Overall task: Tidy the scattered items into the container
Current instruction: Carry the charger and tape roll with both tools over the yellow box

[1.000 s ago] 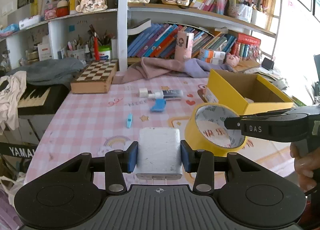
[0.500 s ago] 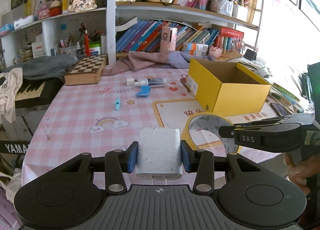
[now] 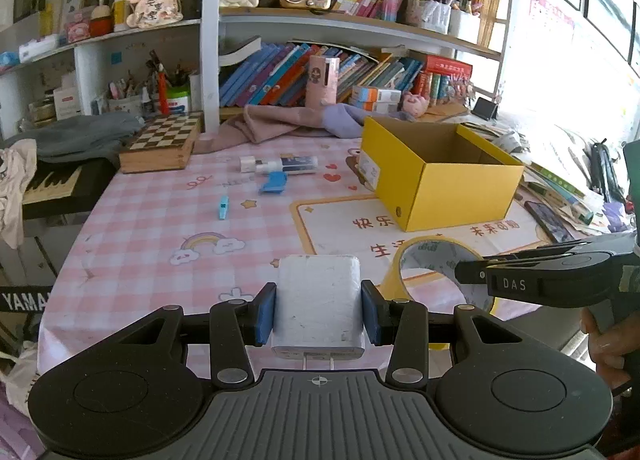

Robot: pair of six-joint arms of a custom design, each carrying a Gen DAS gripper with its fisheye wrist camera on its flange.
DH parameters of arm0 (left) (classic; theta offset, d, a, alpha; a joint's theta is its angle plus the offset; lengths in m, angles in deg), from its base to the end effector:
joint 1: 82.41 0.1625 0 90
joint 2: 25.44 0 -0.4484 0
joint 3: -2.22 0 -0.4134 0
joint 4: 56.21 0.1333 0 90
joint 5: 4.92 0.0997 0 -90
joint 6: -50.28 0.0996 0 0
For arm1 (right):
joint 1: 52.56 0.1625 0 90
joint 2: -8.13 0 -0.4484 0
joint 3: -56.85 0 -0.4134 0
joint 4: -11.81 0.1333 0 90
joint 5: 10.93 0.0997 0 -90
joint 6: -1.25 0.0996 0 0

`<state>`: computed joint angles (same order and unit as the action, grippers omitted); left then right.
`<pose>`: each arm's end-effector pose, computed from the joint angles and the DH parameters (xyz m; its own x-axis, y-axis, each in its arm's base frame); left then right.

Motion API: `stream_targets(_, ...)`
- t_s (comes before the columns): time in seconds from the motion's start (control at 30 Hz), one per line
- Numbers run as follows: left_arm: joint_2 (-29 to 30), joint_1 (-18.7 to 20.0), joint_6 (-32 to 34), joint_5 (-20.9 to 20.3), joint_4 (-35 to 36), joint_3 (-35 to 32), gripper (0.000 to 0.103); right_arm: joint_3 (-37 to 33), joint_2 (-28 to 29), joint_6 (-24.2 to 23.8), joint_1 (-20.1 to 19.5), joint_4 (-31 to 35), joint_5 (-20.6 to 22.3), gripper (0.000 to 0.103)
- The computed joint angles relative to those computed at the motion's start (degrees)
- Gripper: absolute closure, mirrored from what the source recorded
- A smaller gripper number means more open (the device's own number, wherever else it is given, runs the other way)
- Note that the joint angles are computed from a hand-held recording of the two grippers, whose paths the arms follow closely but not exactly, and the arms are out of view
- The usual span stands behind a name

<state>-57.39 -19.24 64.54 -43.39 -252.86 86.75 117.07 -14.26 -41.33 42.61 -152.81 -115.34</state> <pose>-0.1456 -0.7560 0.1158 -0.7501 -0.1472 -0.6447 0.4639 0.5777 -0.6716 0.1873 -0.8654 0.0622 -0.6713 -0.4946 0.5520 -0.7149 0.6287 -0.3061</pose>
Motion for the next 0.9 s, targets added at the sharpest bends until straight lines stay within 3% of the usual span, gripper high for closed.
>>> stream_targets(0.37,1.1,0.6,0.3,-3.8,5.4,-2.7,0.061,0.8,-0.8,2.1,-0.8,-1.5,-2.0,0.095)
stream_targets(0.7,4.2,1.1,3.3,-9.2,11.8,-9.2,0.061,-2.0,-0.5,5.3,-1.9,-1.9,-4.1,0.095)
stream_targets(0.9,5.5,1.4,3.6,-9.9,15.6,-12.4,0.061,-4.9,0.5,7.5,-2.3,-1.1,-4.4,0.095)
